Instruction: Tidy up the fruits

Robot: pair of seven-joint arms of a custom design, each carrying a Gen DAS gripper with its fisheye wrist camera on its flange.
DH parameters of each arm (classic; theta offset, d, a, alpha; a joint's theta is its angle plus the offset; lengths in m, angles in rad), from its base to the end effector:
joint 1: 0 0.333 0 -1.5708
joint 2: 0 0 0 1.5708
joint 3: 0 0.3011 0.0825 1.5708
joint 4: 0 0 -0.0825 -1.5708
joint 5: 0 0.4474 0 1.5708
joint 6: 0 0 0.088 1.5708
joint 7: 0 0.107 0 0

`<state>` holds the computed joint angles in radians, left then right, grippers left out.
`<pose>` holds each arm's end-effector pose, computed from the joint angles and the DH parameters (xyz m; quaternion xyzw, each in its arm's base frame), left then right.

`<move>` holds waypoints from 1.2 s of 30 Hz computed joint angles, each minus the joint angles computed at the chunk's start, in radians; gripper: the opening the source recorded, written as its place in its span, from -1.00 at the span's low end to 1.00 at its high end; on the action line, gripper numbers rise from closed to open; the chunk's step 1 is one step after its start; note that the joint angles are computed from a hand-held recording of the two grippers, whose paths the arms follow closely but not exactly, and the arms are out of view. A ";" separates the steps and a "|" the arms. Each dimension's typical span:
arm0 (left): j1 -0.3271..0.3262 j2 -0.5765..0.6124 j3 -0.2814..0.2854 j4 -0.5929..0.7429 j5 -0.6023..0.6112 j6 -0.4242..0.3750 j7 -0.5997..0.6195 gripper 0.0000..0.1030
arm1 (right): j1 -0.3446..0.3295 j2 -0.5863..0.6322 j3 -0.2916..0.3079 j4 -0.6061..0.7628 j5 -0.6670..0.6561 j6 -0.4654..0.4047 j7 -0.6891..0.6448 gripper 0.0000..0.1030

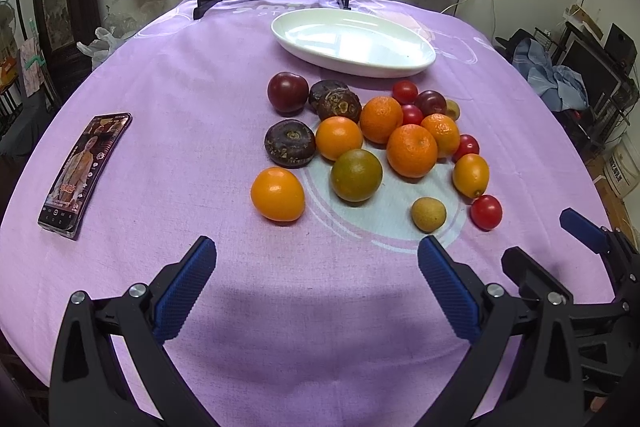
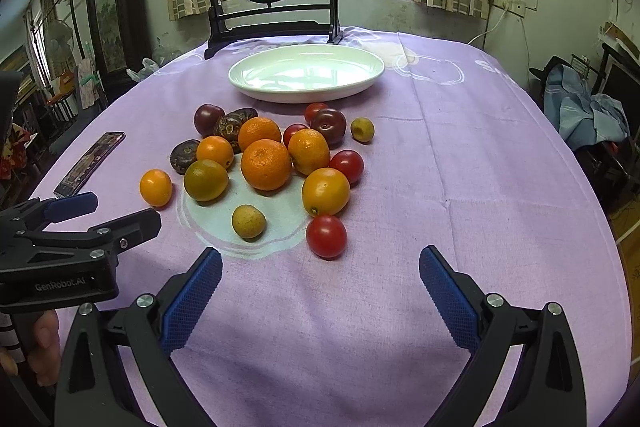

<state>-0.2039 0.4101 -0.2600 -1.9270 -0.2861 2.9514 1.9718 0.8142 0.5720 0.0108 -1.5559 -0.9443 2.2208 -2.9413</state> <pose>0.6455 -0.2901 0.2938 -0.4641 0.8258 -0.2963 0.1219 0.5356 0.5402 0.2877 -0.5186 0.7688 -0.3036 0.2188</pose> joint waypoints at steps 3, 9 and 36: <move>-0.003 0.003 0.004 0.004 0.004 -0.004 -0.005 0.92 | -0.002 0.002 0.002 0.001 0.005 0.003 -0.006 0.93; -0.004 0.005 0.006 0.007 0.008 -0.005 -0.013 0.92 | -0.003 0.000 0.000 -0.003 0.007 0.007 -0.008 0.93; 0.054 0.088 -0.022 0.081 -0.015 -0.080 0.130 0.92 | -0.049 -0.009 0.011 -0.074 0.054 0.169 -0.041 0.93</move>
<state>-0.1496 0.4984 -0.2820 -1.8455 -0.3007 2.8717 2.1014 0.7649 0.5631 0.0219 -1.6304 -0.8908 2.3894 -2.9827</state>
